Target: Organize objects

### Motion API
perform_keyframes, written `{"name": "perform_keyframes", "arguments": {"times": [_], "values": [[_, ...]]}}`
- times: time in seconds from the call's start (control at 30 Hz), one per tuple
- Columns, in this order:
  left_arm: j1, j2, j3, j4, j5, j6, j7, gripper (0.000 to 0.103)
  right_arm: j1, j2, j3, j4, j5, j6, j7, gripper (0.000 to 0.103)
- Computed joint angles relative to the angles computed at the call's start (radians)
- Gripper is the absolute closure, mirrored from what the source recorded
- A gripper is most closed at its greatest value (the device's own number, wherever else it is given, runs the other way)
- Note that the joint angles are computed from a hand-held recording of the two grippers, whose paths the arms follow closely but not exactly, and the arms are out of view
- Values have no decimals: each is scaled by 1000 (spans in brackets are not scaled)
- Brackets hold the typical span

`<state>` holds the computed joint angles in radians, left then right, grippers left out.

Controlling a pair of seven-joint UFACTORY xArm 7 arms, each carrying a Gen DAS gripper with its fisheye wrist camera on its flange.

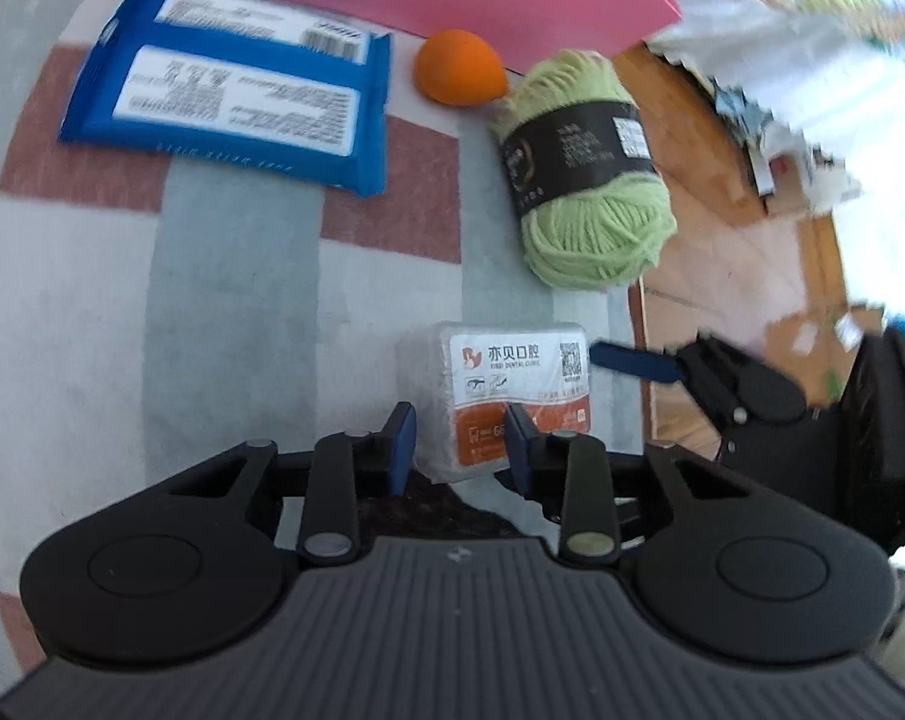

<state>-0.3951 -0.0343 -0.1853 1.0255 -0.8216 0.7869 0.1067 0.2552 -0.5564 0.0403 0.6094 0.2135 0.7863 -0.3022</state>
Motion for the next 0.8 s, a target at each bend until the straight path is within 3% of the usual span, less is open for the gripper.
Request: {"name": "perform_keyframes", "arguments": {"times": [0.13,0.2,0.37,0.53,0.63,0.8], "values": [[-5,-9,-4,-22,-4,-74,-33,74,86,-61,-143,-36,259,25,-84,8],[-7,-6,-2,-24,-19,-84,-37,74,78,-72,-132,-45,311,22,-78,7],[-10,-3,-3,-37,-71,-103,-50,73,64,-39,-43,-70,301,-89,-26,2],[-14,-1,-5,-49,-100,-124,-75,70,46,-69,33,-110,197,-179,100,0],[-15,-1,-6,-46,-86,-121,-77,69,50,-61,44,-117,153,-220,174,0],[-17,3,-7,-46,-81,-114,-71,60,86,-69,-25,-115,164,-220,194,1]]}}
